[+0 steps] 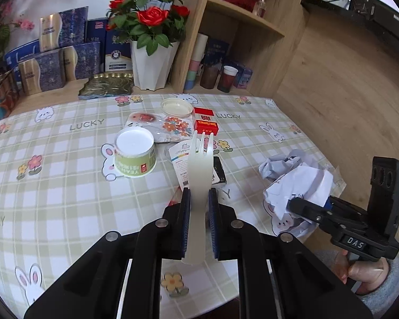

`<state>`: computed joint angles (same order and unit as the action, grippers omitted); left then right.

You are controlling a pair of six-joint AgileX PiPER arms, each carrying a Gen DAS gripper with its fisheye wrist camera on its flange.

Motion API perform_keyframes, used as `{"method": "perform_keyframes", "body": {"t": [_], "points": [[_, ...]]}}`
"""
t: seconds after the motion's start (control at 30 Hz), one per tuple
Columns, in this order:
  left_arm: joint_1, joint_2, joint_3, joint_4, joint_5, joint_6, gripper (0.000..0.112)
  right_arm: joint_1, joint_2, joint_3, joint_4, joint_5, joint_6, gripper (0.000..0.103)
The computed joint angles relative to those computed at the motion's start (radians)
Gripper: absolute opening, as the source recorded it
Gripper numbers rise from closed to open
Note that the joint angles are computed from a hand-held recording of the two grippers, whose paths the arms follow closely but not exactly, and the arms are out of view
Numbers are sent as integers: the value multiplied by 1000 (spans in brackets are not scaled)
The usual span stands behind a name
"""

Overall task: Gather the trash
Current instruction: 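Grasp the white plastic fork with the left gripper while the right lifts the grey paper, then carry the fork and grey paper down to the bin while the right gripper opens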

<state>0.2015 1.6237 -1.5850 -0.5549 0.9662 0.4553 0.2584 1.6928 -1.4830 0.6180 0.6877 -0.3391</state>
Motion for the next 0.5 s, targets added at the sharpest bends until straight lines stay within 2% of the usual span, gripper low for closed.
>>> {"method": "perform_keyframes", "body": {"t": [0.33, 0.5], "points": [[156, -317, 330, -98, 45, 100, 14, 92, -195, 184, -74, 22, 46, 43], [313, -465, 472, -174, 140, 194, 14, 135, -299, 277, -95, 50, 50, 43]]}}
